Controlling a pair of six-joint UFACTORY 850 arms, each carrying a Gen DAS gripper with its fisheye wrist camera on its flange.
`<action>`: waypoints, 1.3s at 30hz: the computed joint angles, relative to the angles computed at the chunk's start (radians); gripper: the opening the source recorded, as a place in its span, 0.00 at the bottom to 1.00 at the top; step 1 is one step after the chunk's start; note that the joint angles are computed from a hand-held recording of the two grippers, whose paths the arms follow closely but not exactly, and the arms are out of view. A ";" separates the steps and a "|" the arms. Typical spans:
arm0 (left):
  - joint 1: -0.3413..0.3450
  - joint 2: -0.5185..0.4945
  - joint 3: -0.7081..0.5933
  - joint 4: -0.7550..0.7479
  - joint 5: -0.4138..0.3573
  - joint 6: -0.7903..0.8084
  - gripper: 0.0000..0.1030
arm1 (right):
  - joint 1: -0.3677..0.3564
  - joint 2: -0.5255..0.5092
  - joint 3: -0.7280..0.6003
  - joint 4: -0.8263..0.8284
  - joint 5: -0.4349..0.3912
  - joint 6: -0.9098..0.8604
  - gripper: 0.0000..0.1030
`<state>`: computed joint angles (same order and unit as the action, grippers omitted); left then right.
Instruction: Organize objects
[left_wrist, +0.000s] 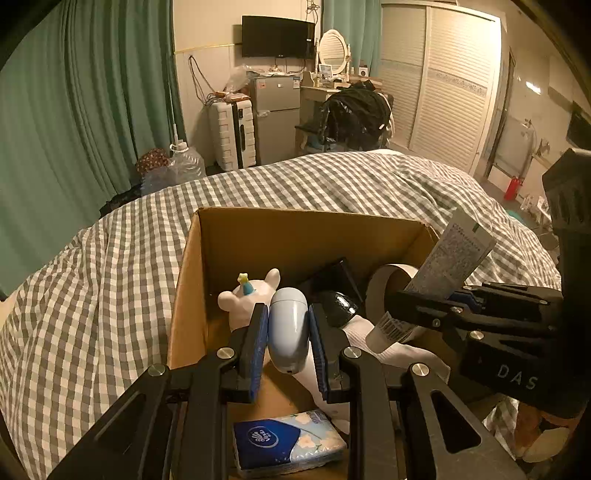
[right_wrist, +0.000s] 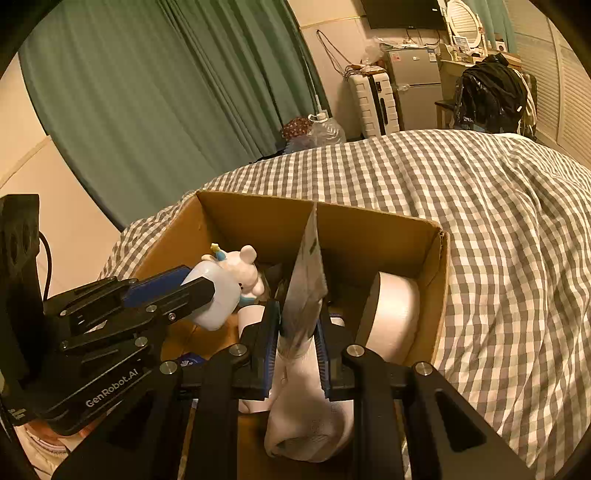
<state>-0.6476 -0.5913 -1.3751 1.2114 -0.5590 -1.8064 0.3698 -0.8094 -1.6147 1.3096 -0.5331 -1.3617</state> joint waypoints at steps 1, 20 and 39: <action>0.000 -0.001 -0.003 -0.008 -0.002 0.011 0.24 | -0.001 -0.001 -0.001 0.000 -0.001 0.002 0.18; -0.061 0.059 0.023 0.120 -0.167 -0.093 0.90 | -0.010 0.151 0.115 0.313 0.120 -0.304 0.70; -0.206 0.211 0.066 0.209 -0.456 -0.195 1.00 | -0.043 0.509 0.469 1.183 0.094 -1.206 0.98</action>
